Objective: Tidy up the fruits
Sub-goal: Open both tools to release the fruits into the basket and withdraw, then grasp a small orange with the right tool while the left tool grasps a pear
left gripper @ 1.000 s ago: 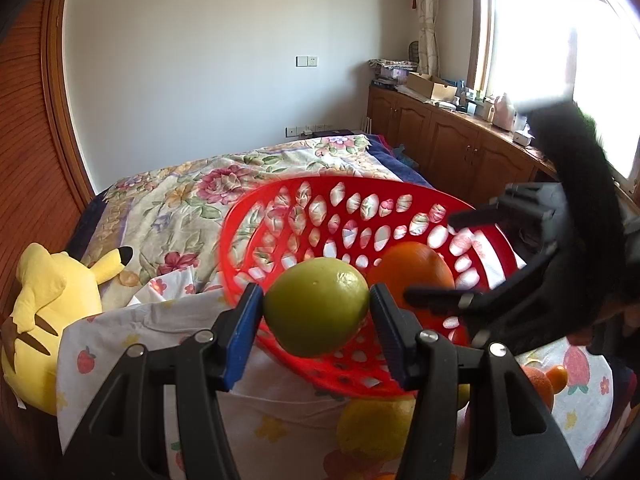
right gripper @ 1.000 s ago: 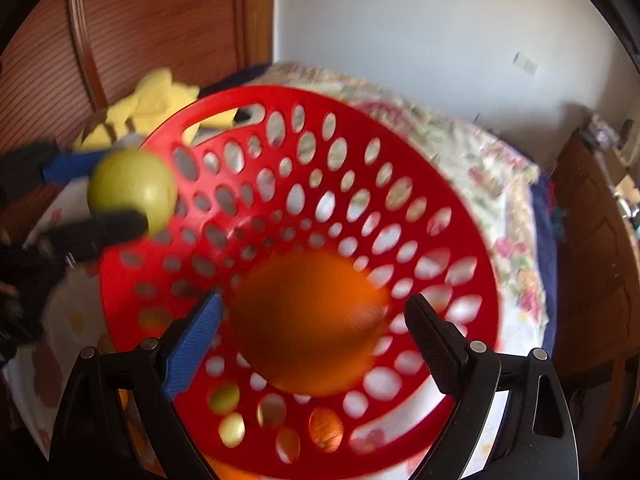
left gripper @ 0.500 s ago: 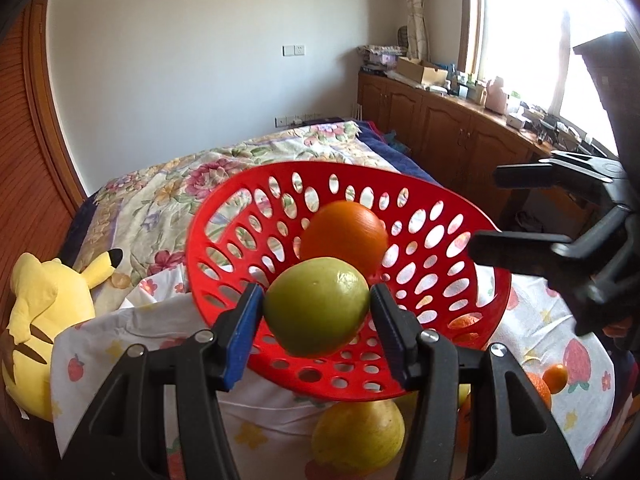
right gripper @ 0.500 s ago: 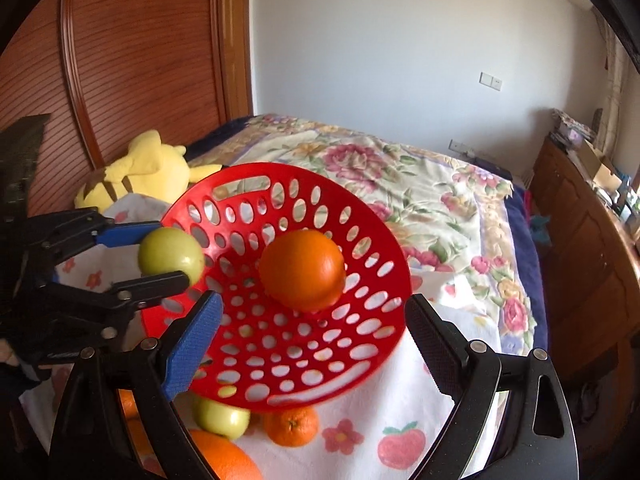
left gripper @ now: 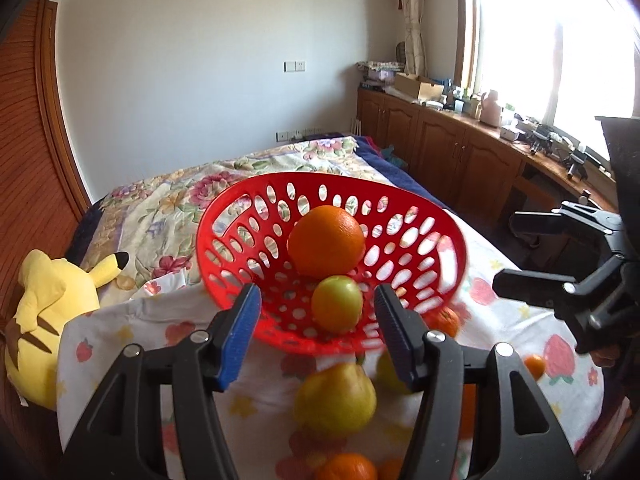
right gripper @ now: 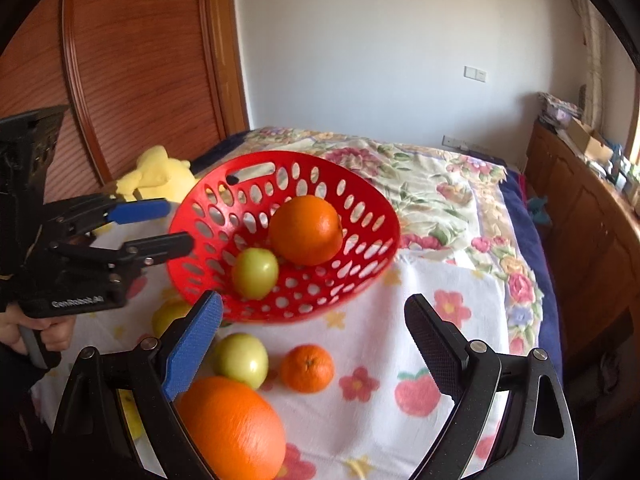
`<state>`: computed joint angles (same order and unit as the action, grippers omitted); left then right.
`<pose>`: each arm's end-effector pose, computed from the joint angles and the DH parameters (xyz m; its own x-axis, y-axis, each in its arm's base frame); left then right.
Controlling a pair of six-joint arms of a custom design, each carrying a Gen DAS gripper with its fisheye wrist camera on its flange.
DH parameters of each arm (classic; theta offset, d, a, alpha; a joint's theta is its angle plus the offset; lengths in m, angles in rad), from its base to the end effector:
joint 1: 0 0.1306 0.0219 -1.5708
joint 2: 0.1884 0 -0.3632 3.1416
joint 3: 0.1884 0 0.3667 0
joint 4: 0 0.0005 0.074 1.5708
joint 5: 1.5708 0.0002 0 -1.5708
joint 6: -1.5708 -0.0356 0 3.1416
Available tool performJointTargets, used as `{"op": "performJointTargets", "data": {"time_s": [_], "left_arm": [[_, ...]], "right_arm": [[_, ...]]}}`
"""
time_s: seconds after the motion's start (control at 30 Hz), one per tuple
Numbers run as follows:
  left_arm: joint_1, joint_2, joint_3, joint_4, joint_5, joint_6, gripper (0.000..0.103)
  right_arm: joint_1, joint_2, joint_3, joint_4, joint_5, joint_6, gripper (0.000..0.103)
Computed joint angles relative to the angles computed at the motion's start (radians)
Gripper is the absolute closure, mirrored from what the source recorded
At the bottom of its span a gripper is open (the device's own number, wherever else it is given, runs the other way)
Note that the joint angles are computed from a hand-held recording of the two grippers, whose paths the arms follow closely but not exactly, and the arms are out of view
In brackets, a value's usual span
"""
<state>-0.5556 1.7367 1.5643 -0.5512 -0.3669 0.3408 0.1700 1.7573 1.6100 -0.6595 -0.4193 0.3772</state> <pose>0.5072 -0.3005 0.3372 -0.6184 0.0167 -0.7857 0.0608 0.9978 -0.0266 0.5803 0.1138 0.3377 -0.5025 -0.4276 -0.7514 -0.6638 0.7476 0.0185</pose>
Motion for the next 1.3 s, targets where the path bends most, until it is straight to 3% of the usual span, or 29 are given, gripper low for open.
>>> {"op": "performJointTargets", "data": {"time_s": [0.37, 0.8, 1.17, 1.3], "left_arm": [[-0.108, -0.155, -0.248, 0.106, -0.072, 0.062, 0.041], [-0.218, -0.194, -0.391, 0.166, -0.157, 0.167, 0.041], [-0.248, -0.172, -0.431, 0.192, -0.172, 0.212, 0.037], [-0.255, -0.152, -0.424, 0.184, -0.171, 0.22, 0.037]], "right_arm": [[-0.046, -0.182, -0.296, 0.175, -0.04, -0.075, 0.009], [-0.108, -0.275, -0.522, 0.315, 0.001, -0.084, 0.01], [-0.149, -0.244, -0.552, 0.331, 0.007, -0.089, 0.034], [-0.145, -0.237, -0.559, 0.323, 0.031, -0.076, 0.038]]}}
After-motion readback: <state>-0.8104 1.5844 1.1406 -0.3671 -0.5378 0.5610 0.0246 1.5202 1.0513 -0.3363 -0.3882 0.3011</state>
